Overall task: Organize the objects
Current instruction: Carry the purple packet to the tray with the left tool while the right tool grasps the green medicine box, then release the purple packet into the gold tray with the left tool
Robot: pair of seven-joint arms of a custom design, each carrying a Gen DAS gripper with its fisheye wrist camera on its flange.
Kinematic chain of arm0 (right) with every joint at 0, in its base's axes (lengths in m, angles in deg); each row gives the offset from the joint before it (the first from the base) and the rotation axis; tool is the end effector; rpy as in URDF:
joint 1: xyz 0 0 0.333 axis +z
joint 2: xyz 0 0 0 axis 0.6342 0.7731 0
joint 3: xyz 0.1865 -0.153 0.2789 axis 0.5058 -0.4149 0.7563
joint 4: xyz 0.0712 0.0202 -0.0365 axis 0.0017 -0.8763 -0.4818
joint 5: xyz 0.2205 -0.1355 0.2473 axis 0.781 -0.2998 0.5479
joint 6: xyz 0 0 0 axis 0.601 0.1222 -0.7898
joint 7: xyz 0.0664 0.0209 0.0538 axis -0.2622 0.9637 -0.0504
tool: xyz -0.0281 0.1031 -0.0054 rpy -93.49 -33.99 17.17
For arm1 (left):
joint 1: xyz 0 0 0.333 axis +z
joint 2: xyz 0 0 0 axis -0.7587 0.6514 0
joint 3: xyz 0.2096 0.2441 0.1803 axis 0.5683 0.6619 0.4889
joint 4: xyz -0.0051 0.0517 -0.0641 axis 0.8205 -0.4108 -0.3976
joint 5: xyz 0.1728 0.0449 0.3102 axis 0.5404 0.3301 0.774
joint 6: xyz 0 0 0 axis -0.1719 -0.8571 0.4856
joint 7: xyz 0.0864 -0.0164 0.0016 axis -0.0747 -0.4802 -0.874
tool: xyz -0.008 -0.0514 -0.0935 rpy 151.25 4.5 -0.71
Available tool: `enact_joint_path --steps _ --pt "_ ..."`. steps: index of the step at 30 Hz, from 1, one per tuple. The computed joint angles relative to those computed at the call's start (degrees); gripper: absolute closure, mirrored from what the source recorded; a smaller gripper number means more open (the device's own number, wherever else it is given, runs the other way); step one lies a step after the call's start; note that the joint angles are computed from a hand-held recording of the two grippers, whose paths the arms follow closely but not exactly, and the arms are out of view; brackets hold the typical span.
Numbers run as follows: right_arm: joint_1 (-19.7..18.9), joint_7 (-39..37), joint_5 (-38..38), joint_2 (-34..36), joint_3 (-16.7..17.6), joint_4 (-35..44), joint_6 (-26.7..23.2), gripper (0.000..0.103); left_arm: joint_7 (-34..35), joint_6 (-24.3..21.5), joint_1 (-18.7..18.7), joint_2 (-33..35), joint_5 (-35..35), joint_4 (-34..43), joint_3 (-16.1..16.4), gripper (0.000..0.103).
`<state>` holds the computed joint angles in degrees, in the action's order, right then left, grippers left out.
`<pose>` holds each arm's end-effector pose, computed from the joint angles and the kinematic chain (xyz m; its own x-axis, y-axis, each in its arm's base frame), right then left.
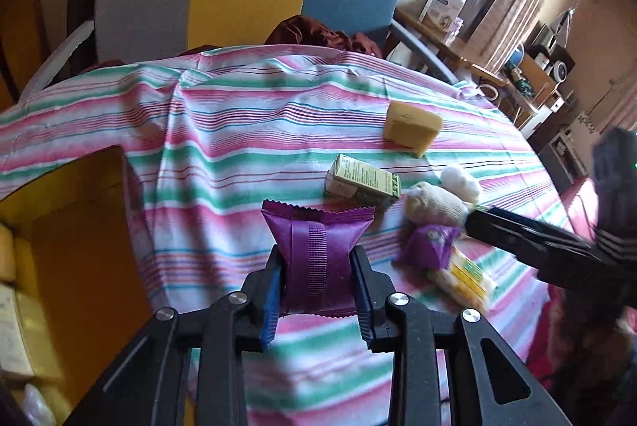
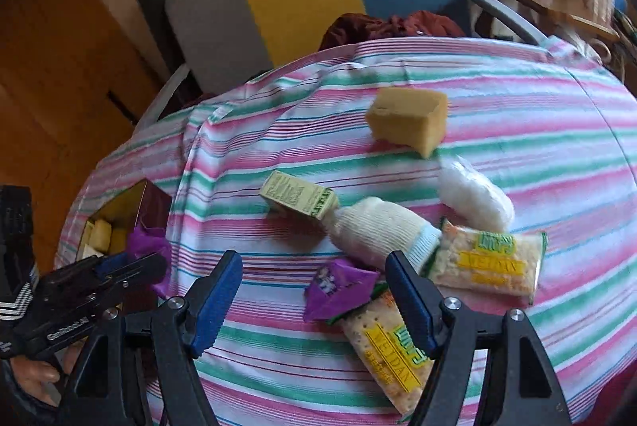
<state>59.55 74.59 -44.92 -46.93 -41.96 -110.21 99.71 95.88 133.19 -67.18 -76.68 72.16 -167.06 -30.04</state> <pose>0.4630 0.2017 0.5298 0.3043 -0.9077 -0.2889 -0.8433 -0.1157 -0.5248 0.4176 -0.1447 0.5376 -0.0989 -0.9564 0.2748 -0.8398 -0.0680 -0.5386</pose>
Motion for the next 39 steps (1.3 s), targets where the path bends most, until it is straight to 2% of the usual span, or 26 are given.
enact_joint_path --steps 4,7,9,12,14,16,17,23,25,28,33,37,39 --pt "-0.03 2.25 -13.52 6.12 1.56 7.38 -4.81 0.027 1.46 0.19 -0.81 -7.20 -1.56 -4.50 2.40 0.071" --pt "1.54 6.56 -26.70 11.71 0.99 13.48 -9.04 0.027 0.53 -0.25 0.13 -12.04 0.38 -7.61 3.47 0.071" --pt "2.71 7.67 -31.52 14.85 0.17 16.82 -11.42 0.027 -0.53 -0.90 1.67 -15.50 2.42 -10.10 4.15 0.071" --pt "3.94 9.62 -34.26 18.31 -1.07 20.53 -13.59 0.027 -2.78 -2.72 5.21 -20.24 6.19 -13.41 4.84 0.071" --pt "4.26 9.84 -34.25 19.88 -1.43 21.98 -14.34 0.028 -3.97 -4.25 7.19 -23.26 7.90 -15.38 6.08 0.071" --pt "4.25 9.20 -32.98 20.86 -1.33 22.76 -15.05 0.055 -4.97 -5.57 9.07 -25.71 9.38 -16.80 7.11 0.071" --pt "4.36 9.30 -32.55 20.94 -1.40 22.64 -14.98 0.072 -5.61 -6.37 10.60 -27.10 10.27 -17.53 7.57 0.071" --pt "5.04 9.12 -29.07 17.71 -0.24 17.60 -13.56 0.074 -7.15 -8.30 14.54 -29.15 12.11 -18.09 11.44 0.071" --pt "4.58 7.62 -25.32 15.93 0.84 15.37 -14.09 0.074 -6.17 -8.08 14.18 -28.28 11.84 -17.38 12.96 0.071" --pt "4.59 6.31 -22.71 13.47 1.47 11.36 -11.78 0.074 -4.53 -7.34 14.14 -24.28 11.93 -15.09 13.95 0.071" --pt "4.01 3.36 -18.00 11.97 2.05 7.51 -6.82 0.074 -2.17 -6.20 15.19 -15.61 11.82 -10.52 13.56 0.071" --pt "3.51 -0.05 -14.26 11.69 2.34 6.30 -4.79 0.074 -1.38 -6.23 17.45 -7.77 11.59 -6.62 12.04 0.071" --pt "3.30 -1.48 -12.79 11.61 2.37 6.05 -4.52 0.074 -2.50 -6.27 20.04 -4.28 13.20 -4.97 9.87 0.071"
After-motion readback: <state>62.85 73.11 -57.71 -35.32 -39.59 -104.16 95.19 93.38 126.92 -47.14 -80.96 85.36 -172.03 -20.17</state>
